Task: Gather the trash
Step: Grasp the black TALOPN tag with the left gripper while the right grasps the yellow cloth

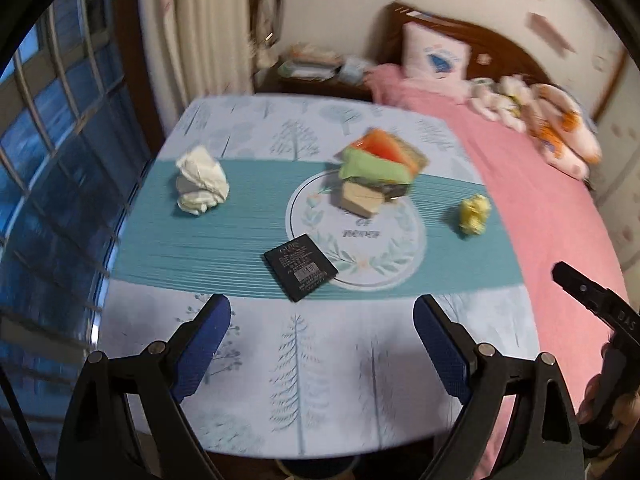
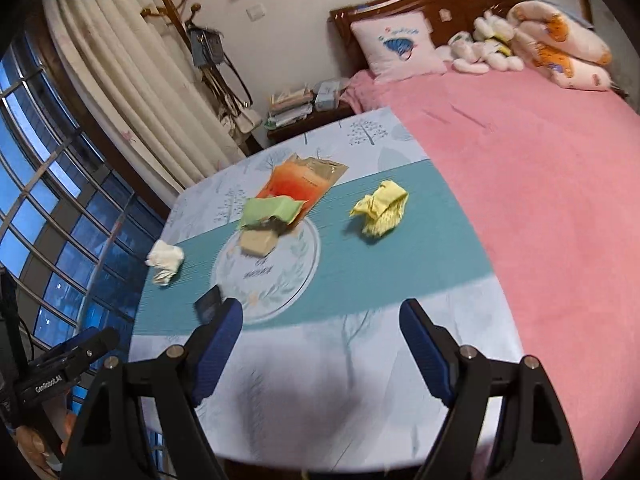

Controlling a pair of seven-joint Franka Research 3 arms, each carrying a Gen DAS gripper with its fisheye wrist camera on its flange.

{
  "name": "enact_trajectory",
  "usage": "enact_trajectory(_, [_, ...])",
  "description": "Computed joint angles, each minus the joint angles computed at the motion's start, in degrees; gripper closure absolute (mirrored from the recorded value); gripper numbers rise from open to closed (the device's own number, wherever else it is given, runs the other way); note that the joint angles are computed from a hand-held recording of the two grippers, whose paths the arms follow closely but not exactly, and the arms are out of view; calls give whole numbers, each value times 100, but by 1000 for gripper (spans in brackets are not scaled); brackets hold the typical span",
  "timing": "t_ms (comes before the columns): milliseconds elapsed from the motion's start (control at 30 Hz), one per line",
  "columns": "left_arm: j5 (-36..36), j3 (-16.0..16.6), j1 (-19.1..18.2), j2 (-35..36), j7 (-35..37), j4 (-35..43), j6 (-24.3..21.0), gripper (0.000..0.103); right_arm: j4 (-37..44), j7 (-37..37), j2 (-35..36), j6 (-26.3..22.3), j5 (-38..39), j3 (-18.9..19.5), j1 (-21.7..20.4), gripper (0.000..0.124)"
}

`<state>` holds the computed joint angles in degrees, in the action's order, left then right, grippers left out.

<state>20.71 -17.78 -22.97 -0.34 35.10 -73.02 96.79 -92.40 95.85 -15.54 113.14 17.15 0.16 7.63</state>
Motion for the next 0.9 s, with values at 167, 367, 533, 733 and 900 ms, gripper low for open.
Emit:
enact_trajectory(167, [41, 165, -104, 975, -582, 830, -513, 11, 1278, -634, 1387, -565, 371, -279, -118, 43])
enact_trajectory(367, [-27, 444, -207, 1721, -1087, 1385, -882, 11, 3064, -787, 3007, -1373, 562, -226, -485, 43])
enact_trajectory(533, [-71, 595, -240, 2046, -1315, 1649, -1143, 11, 4121, -615, 3928, -1825, 493, -73, -656, 43])
enact_trajectory(733, [-231, 676, -192, 2222, -1605, 1767, -1407, 11, 4300, -1071, 4190, -1926, 261, 65, -601, 47])
enact_trajectory(900, [-268, 695, -223, 2472, -1611, 2086, -1682, 11, 3845, -1661, 3963, -1694, 234, 114, -505, 70])
